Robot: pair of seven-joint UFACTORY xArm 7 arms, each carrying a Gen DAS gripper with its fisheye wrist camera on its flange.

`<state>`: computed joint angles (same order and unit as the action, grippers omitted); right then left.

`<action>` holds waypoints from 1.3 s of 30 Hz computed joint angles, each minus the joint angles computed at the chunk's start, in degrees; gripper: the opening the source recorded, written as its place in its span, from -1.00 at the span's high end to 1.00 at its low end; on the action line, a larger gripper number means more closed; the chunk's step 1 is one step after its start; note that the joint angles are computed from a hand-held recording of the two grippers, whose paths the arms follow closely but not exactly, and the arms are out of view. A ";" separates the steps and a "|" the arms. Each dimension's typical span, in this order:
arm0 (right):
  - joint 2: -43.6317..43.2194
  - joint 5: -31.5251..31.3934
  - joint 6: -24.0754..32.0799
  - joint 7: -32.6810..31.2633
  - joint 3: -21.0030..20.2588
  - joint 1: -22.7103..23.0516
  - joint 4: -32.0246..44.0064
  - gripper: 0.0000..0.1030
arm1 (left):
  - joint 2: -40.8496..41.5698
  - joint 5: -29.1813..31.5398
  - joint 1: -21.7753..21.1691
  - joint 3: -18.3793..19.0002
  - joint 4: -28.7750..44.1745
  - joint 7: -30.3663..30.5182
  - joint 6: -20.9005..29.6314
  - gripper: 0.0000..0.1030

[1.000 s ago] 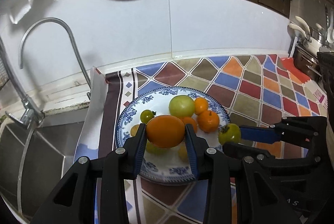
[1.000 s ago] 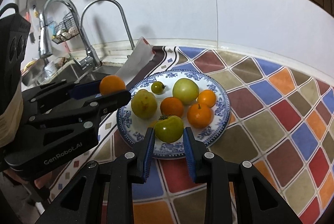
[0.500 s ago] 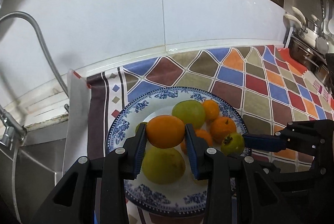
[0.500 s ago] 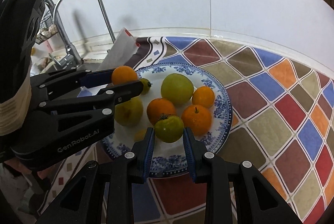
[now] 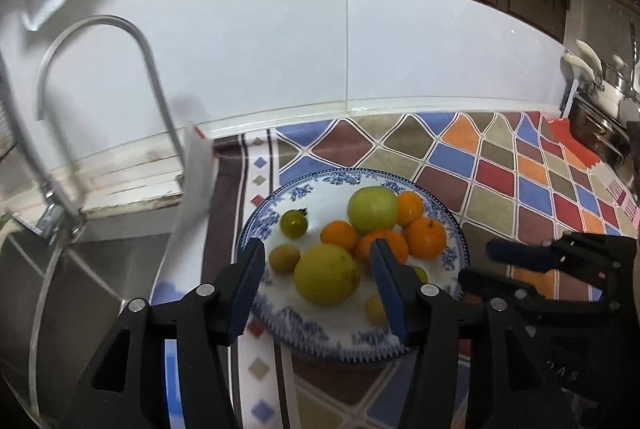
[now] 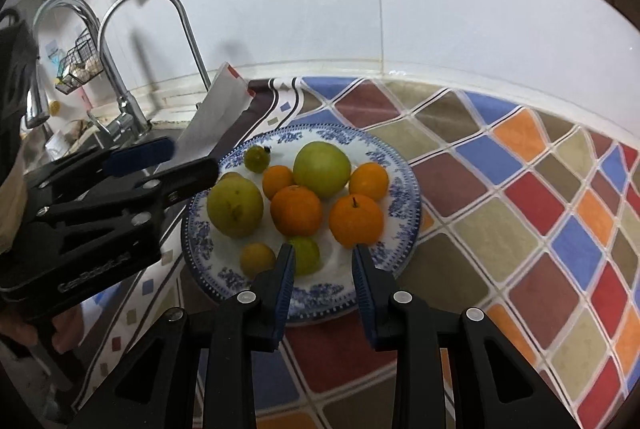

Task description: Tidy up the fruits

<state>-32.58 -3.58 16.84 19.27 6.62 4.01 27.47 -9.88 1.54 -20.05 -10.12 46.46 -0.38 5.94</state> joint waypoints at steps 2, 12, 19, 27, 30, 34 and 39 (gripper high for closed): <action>-2.87 -0.96 0.20 1.16 1.34 -1.11 -1.33 0.23 | -3.20 2.68 2.21 -2.17 -2.50 -3.88 -0.19 -0.17; -23.54 -4.51 7.24 5.69 4.50 -3.42 -8.08 -0.24 | -19.70 9.04 9.17 -11.16 -11.94 -19.50 1.58 -0.62; -37.86 -5.00 16.09 5.71 3.91 -2.37 -11.54 -0.53 | -30.65 10.09 7.56 -14.14 -16.74 -25.74 5.67 -0.76; -54.43 -4.49 28.69 3.11 3.04 -0.55 -13.92 -0.62 | -40.60 10.12 3.74 -16.71 -19.96 -31.72 11.41 -0.91; -59.84 -4.02 33.30 2.28 3.25 0.17 -14.16 -0.64 | -44.26 10.10 1.85 -17.52 -20.85 -33.58 14.13 -0.95; -66.73 -3.34 39.41 1.44 4.07 1.03 -14.11 -0.67 | -48.17 10.08 -0.82 -18.40 -21.48 -35.21 17.99 -0.98; -73.44 -2.39 46.52 0.47 4.84 1.50 -12.89 -0.70 | -52.71 9.94 -3.63 -19.37 -21.84 -36.91 22.14 -0.99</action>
<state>-106.01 -5.97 63.36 19.73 11.47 5.51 14.58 -62.59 11.48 -23.68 -29.49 24.62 -37.29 28.08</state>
